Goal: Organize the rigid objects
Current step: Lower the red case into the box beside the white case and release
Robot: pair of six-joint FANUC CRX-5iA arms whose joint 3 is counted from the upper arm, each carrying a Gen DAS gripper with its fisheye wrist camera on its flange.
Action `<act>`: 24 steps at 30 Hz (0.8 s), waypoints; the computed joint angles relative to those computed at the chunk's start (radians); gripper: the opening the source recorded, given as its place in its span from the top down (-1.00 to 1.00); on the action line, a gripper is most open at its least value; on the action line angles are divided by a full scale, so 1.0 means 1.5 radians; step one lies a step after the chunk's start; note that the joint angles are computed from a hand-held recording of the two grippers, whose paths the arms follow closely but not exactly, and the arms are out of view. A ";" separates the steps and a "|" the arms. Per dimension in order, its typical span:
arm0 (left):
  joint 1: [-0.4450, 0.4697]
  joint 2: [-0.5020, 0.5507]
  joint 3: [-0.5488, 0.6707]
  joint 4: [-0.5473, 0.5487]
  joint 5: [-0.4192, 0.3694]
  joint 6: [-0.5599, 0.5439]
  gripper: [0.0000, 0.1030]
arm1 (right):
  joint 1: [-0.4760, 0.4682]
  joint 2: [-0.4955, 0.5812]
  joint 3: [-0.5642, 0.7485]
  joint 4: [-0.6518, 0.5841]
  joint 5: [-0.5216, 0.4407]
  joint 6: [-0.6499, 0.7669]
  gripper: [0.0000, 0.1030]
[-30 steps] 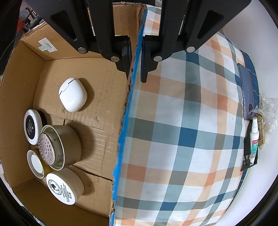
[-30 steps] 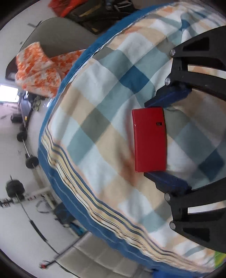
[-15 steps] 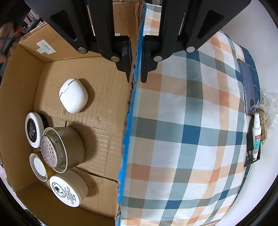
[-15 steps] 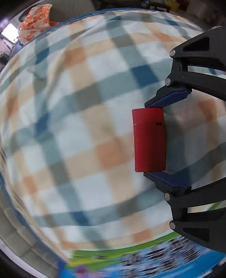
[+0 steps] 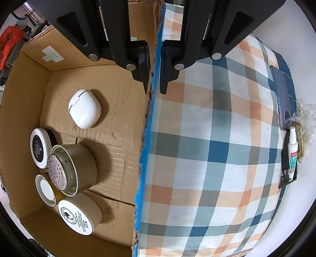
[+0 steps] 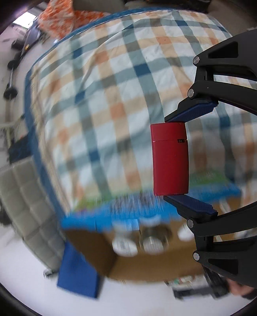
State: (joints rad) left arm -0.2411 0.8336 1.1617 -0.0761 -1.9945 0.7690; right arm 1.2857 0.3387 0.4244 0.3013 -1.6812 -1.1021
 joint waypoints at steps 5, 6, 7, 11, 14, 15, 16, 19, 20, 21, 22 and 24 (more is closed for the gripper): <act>0.001 -0.005 -0.003 0.002 0.000 -0.006 0.88 | -0.015 0.057 0.106 0.061 -0.006 0.072 -0.40; 0.001 -0.006 -0.003 0.004 -0.001 -0.007 0.88 | -0.014 0.067 0.121 0.064 -0.008 0.077 -0.40; 0.001 -0.006 -0.002 0.005 -0.001 -0.007 0.88 | -0.017 0.077 0.136 0.072 -0.003 0.086 -0.40; 0.005 -0.005 0.004 0.010 -0.006 -0.008 0.88 | -0.036 0.134 0.231 0.075 -0.021 0.135 -0.40; 0.007 -0.007 0.001 0.012 -0.005 -0.009 0.88 | -0.045 0.148 0.251 0.063 -0.022 0.154 -0.40; 0.007 -0.007 0.001 0.013 -0.005 -0.010 0.88 | -0.047 0.144 0.241 0.060 -0.013 0.152 -0.40; 0.007 -0.007 0.001 0.013 -0.005 -0.011 0.88 | -0.049 0.144 0.239 0.057 -0.008 0.154 -0.40; 0.008 -0.007 0.002 0.013 -0.006 -0.012 0.88 | -0.059 0.138 0.218 0.041 0.011 0.158 -0.40; 0.008 -0.008 0.002 0.013 -0.007 -0.012 0.88 | -0.063 0.137 0.214 0.035 0.015 0.163 -0.40; 0.008 -0.008 0.002 0.013 -0.007 -0.012 0.88 | -0.067 0.135 0.205 0.031 0.021 0.165 -0.40; 0.008 -0.009 0.000 0.012 -0.006 -0.013 0.88 | -0.069 0.135 0.203 0.029 0.024 0.165 -0.40; 0.006 -0.011 -0.004 0.011 -0.003 -0.015 0.88 | -0.078 0.137 0.198 0.015 0.034 0.175 -0.40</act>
